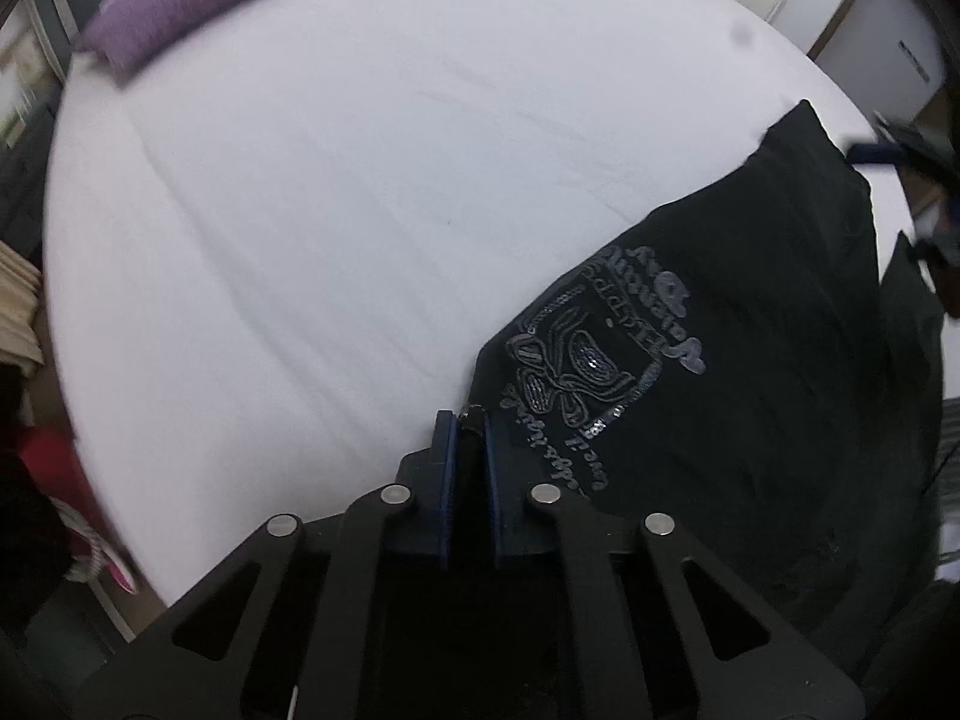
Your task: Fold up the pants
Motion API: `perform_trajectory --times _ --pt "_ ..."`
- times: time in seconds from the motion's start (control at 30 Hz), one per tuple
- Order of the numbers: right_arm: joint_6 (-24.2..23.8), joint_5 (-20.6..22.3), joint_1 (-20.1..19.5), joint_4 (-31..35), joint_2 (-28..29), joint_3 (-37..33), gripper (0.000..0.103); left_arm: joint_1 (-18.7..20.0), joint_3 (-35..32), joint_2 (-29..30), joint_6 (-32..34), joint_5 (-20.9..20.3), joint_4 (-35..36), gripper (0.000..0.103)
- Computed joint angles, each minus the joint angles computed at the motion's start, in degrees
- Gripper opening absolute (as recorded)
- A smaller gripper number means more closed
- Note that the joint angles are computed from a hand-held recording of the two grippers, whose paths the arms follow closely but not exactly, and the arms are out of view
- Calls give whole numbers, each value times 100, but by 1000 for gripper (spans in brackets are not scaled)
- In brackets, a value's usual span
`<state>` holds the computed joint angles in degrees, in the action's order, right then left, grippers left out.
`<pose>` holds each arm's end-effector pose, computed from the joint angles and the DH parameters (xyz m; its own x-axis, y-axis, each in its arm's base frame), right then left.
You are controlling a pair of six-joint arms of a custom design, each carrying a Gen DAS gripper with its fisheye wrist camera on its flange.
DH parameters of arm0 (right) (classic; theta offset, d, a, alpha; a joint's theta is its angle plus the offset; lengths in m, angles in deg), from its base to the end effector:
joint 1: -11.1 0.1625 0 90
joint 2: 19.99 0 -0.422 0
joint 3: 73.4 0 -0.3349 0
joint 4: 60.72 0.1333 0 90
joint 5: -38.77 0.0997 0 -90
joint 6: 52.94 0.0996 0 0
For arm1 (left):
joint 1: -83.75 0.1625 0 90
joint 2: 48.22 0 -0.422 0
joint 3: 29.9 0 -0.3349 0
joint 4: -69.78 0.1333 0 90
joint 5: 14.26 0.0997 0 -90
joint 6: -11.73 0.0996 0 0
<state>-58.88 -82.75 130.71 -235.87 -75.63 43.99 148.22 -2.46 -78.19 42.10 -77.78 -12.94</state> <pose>0.3285 -0.4136 0.1775 -0.7923 -0.3220 0.5183 -0.5383 0.7687 -0.3454 -0.1810 -0.7914 0.2910 -0.4660 0.8162 -0.3415 0.7709 0.5640 0.2961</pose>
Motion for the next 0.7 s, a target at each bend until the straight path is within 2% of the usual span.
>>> perform_trajectory --times 0.1,0.3,0.4,0.57,0.7 --pt "-375 -29 -75 512 258 -560 70 -108 1411 -772 151 -121 -1012 7" --pt "-774 -54 -290 1493 643 -1370 68 -243 2849 -1679 505 -287 -2202 7" --pt "-876 14 -392 1983 755 -1656 68 -337 3249 -1836 673 -309 -2625 7" --pt "-1012 100 -534 2745 840 -1950 65 -309 3492 -2000 736 -464 -2788 7" --pt "-1030 48 -632 3281 904 -2130 48 -432 3748 -2143 577 -491 -2831 7"
